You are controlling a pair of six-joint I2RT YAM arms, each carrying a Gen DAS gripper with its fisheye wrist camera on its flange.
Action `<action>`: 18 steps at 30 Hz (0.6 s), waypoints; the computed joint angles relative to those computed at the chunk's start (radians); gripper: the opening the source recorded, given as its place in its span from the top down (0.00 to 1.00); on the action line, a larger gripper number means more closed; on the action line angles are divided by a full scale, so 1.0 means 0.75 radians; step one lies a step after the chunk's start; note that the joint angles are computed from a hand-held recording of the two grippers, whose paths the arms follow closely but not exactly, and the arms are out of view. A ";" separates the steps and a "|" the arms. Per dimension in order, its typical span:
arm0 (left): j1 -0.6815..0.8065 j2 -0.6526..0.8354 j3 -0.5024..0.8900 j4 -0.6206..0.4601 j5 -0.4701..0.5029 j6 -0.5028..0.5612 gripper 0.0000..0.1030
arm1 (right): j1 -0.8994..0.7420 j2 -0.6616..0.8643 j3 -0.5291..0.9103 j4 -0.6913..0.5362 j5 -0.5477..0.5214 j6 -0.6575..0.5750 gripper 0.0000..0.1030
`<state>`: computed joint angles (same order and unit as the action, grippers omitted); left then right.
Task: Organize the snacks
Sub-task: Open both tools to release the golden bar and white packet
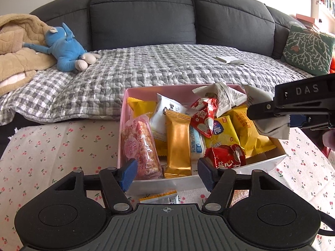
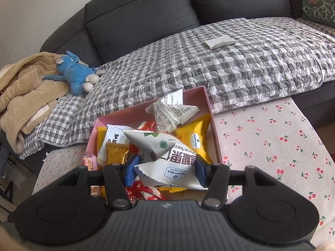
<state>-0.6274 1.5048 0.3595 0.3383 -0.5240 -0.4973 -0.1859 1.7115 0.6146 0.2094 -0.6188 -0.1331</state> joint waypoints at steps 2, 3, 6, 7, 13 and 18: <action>0.003 -0.007 -0.003 -0.002 0.006 0.005 0.35 | 0.032 -0.006 0.001 0.012 0.037 0.008 0.50; 0.004 -0.009 -0.004 -0.005 0.007 0.008 0.35 | 0.048 -0.009 0.003 0.014 0.057 0.008 0.50; 0.013 -0.010 0.000 -0.016 0.011 0.011 0.35 | 0.080 -0.011 0.005 0.026 0.096 0.016 0.50; 0.014 -0.009 0.001 -0.022 0.010 0.006 0.35 | 0.089 -0.011 0.008 0.028 0.108 0.022 0.50; 0.028 -0.018 0.000 -0.048 0.023 -0.007 0.34 | 0.074 -0.042 -0.015 0.079 0.110 0.071 0.26; 0.015 -0.041 -0.002 -0.077 0.013 -0.013 0.33 | 0.042 -0.105 -0.030 0.022 0.079 0.033 0.26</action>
